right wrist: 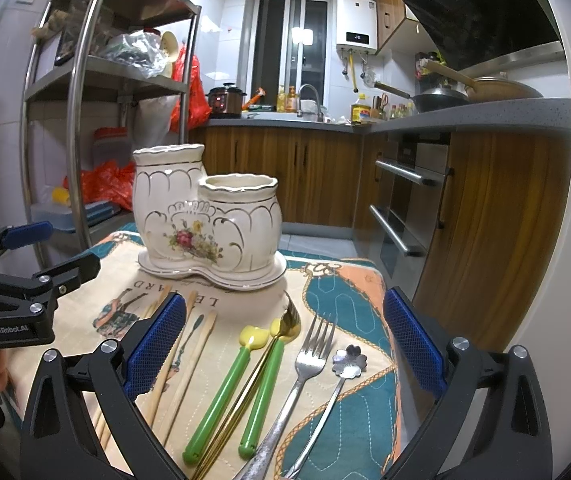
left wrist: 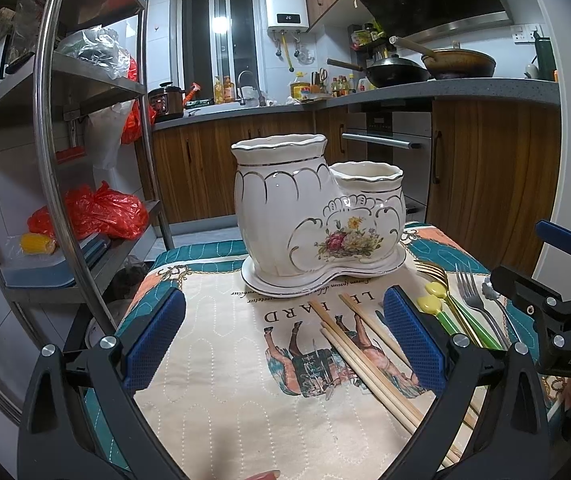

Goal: Organize utensils

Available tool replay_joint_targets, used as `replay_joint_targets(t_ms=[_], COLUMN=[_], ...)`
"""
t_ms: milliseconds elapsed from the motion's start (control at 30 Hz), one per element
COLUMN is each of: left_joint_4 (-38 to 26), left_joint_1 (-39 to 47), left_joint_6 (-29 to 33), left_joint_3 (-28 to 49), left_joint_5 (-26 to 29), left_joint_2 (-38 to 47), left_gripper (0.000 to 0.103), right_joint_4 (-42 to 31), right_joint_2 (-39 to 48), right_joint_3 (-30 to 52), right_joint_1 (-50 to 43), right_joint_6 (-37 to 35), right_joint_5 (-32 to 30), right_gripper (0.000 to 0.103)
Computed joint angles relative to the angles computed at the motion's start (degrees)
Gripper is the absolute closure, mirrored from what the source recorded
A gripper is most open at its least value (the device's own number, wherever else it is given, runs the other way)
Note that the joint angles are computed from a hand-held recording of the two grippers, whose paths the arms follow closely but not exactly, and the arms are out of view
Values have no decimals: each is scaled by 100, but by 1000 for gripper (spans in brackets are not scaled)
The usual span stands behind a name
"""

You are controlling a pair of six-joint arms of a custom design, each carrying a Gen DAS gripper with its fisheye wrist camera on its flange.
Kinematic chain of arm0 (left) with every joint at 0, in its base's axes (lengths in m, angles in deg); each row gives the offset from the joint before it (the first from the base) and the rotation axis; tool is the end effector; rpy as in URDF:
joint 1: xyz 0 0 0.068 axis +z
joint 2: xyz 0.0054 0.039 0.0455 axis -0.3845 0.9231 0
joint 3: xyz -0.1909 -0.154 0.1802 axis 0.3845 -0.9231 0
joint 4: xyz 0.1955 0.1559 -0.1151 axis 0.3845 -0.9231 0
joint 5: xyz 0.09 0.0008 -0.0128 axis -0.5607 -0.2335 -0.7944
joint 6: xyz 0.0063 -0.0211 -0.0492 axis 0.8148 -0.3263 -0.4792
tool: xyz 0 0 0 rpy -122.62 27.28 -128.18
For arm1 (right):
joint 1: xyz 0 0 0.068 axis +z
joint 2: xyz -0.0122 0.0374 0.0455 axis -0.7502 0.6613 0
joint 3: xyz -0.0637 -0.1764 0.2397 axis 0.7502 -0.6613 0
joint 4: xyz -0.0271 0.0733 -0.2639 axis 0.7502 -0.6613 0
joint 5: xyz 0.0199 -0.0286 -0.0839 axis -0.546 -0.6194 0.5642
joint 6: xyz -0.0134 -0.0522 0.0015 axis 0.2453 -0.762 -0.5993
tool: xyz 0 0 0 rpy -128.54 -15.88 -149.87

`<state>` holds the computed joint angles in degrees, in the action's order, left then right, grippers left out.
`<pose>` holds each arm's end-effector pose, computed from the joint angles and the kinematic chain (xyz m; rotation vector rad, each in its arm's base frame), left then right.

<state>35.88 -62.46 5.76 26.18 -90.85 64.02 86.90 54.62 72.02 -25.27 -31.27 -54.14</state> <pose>0.2270 -0.1524 0.1051 -0.2449 1.9592 0.2909 0.3013 0.1372 0.1164 -0.6173 1.8313 0.3763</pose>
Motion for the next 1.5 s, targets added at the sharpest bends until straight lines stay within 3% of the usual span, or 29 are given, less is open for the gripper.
replay_joint_targets(t_ms=[1367, 1500], left_joint_4=[55, 335], left_joint_1=[0, -22], left_joint_6=[45, 272], left_joint_3=[11, -77], left_joint_5=[68, 51], left_joint_2=[35, 11], left_gripper=[5, 5], right_joint_4=[34, -357], right_joint_2=[175, 161], right_joint_3=[82, 320], right_joint_1=[-91, -210], right_joint_6=[149, 377], right_joint_5=[87, -6], right_gripper=[5, 5])
